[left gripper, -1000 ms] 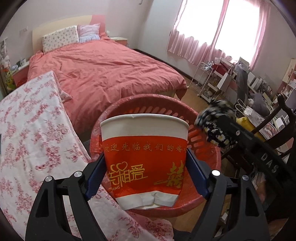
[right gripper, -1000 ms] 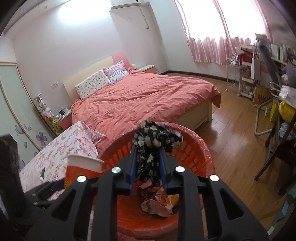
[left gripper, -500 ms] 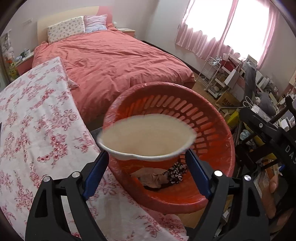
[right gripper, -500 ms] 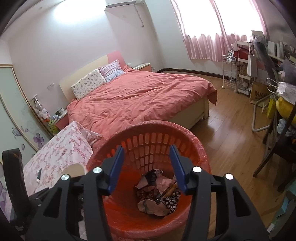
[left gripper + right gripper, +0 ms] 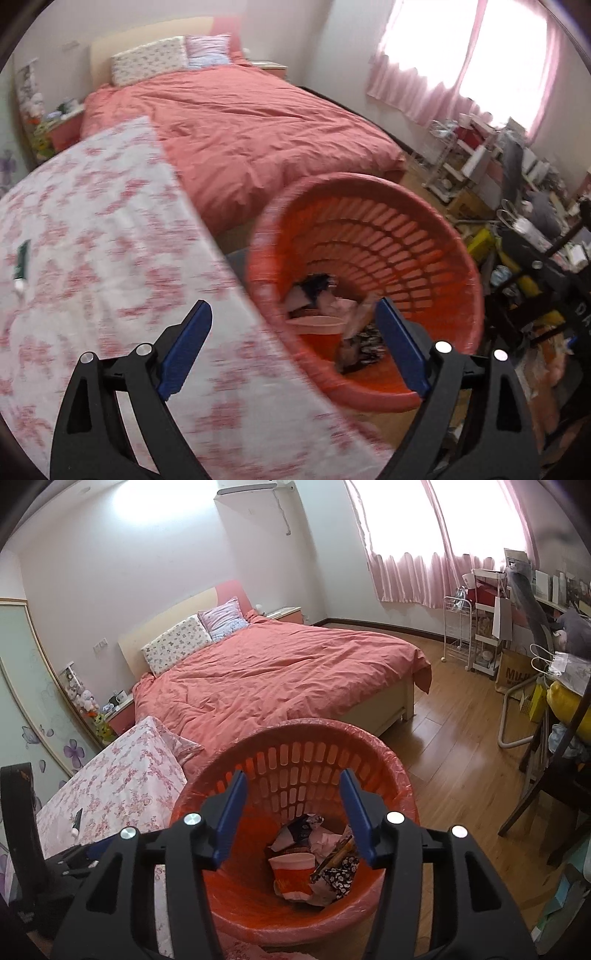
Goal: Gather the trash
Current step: 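Move both grippers back over the bed toward the green tube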
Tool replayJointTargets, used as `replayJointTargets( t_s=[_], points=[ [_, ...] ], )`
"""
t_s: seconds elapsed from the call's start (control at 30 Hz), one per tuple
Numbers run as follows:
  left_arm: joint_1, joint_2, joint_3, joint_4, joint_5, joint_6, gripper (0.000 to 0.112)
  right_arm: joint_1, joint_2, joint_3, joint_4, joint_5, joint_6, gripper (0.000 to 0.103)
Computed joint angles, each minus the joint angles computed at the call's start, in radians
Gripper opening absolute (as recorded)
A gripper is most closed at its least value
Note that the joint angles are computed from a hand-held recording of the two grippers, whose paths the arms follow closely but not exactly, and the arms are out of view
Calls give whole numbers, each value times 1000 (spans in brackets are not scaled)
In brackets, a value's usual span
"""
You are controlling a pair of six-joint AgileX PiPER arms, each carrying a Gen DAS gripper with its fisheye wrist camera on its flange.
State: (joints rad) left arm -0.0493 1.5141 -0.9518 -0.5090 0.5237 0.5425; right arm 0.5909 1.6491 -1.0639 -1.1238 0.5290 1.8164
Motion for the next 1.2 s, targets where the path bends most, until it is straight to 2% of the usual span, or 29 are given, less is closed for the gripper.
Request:
replayJointTargets(
  t_s=[0.2,0.43,0.7,0.83,1.03,1.1,1.17,1.2],
  points=[
    [160,-27,14,69,-21,-1,89,47,35,-66,58,15,-79,52],
    [387,-16,-6,89,-39,40,89,137,150,-246,175,46,-253,52],
    [556,107,-118,291,-146,-162,91,214,308,-484,318,95,-462,52],
    [579,191,-198,363,-122,-262,91,235,374,-586,377,118,-540,52],
    [598,259,-271,270,-52,-200,91,251,468,-730,460,166,-657,52],
    [586,276,-291,304,-47,-240,91,255,500,-776,487,184,-690,52],
    [581,299,-316,336,-38,-275,84,260,530,-821,513,201,-720,52],
    [588,317,-338,323,-14,-266,73,261,543,-842,523,208,-734,52]
  ],
)
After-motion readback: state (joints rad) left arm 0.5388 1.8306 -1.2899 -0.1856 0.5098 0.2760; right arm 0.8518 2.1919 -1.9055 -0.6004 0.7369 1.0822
